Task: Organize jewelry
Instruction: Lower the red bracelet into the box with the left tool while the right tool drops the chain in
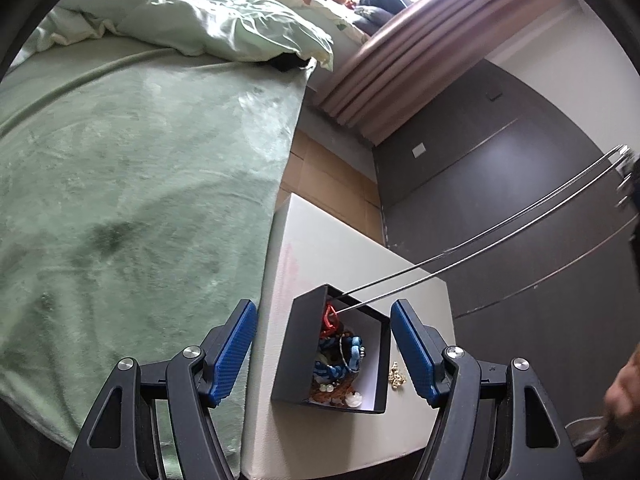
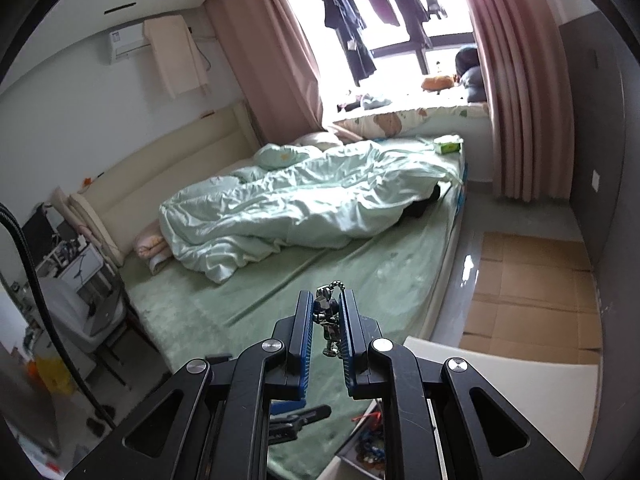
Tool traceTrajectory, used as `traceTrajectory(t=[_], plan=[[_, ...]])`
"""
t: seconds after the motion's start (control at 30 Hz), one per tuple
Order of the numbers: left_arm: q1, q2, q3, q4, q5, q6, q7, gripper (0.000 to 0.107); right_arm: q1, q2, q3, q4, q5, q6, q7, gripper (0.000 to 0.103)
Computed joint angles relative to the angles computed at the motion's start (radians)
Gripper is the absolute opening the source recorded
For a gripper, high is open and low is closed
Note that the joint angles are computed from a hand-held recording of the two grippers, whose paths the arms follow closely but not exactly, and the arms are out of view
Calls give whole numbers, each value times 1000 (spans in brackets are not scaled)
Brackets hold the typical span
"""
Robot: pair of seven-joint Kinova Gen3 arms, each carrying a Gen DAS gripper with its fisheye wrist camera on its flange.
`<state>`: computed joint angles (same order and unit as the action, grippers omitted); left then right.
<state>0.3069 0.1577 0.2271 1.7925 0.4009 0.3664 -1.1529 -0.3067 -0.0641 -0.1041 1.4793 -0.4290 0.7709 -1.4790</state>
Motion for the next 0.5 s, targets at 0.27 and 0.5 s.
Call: traceTrajectory(t=[0.27,0.5], plan=[[-5,-34,-14,44,-1,-20,28,70,10,75,-7,71,-49,12,29,14],[-15,-44,-13,66,22,-26,15,70,19,142,-29,106,-42,50,26,14]])
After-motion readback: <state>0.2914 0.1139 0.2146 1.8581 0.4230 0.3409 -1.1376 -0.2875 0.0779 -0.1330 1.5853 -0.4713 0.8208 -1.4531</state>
